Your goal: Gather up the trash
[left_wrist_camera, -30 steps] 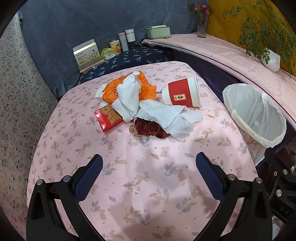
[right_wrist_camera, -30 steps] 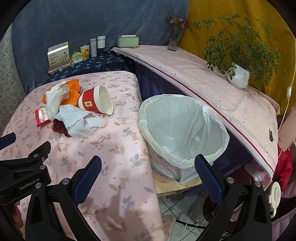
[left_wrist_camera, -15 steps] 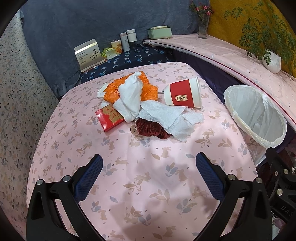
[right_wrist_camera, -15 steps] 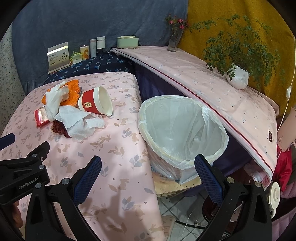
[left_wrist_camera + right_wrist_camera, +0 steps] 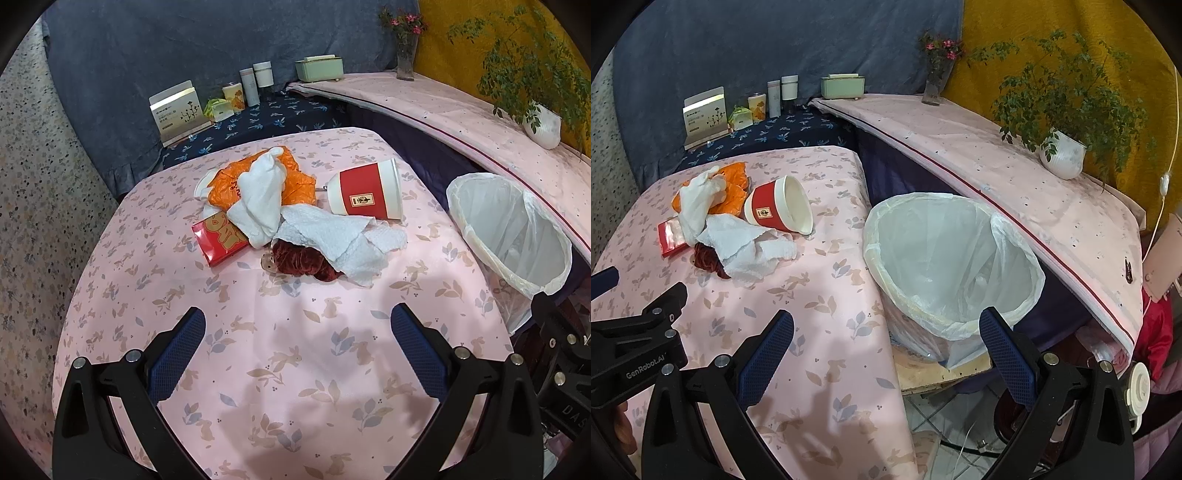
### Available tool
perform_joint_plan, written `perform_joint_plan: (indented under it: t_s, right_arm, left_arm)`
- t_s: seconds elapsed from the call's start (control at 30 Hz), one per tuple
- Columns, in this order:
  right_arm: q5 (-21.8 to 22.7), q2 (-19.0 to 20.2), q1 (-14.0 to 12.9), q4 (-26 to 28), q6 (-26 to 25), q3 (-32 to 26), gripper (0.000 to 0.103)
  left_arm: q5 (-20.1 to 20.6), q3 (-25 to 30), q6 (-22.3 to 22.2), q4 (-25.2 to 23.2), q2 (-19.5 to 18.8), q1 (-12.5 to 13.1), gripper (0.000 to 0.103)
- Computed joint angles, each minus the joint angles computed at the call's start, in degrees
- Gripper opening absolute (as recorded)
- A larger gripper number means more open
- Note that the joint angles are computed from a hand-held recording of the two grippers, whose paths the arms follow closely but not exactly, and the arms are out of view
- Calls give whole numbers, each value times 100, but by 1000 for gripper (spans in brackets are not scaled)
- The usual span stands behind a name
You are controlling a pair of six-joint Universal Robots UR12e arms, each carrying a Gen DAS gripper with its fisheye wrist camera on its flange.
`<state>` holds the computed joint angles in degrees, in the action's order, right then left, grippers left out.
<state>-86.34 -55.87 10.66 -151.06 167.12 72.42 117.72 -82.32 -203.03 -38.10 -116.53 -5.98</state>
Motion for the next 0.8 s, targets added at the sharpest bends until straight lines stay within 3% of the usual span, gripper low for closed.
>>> perform_joint_plan:
  t_s: [0.8]
  right_arm:
    - [-159, -94, 40, -385, 112, 154, 96]
  left_arm:
    - [-79, -152, 137, 480, 93, -2, 96]
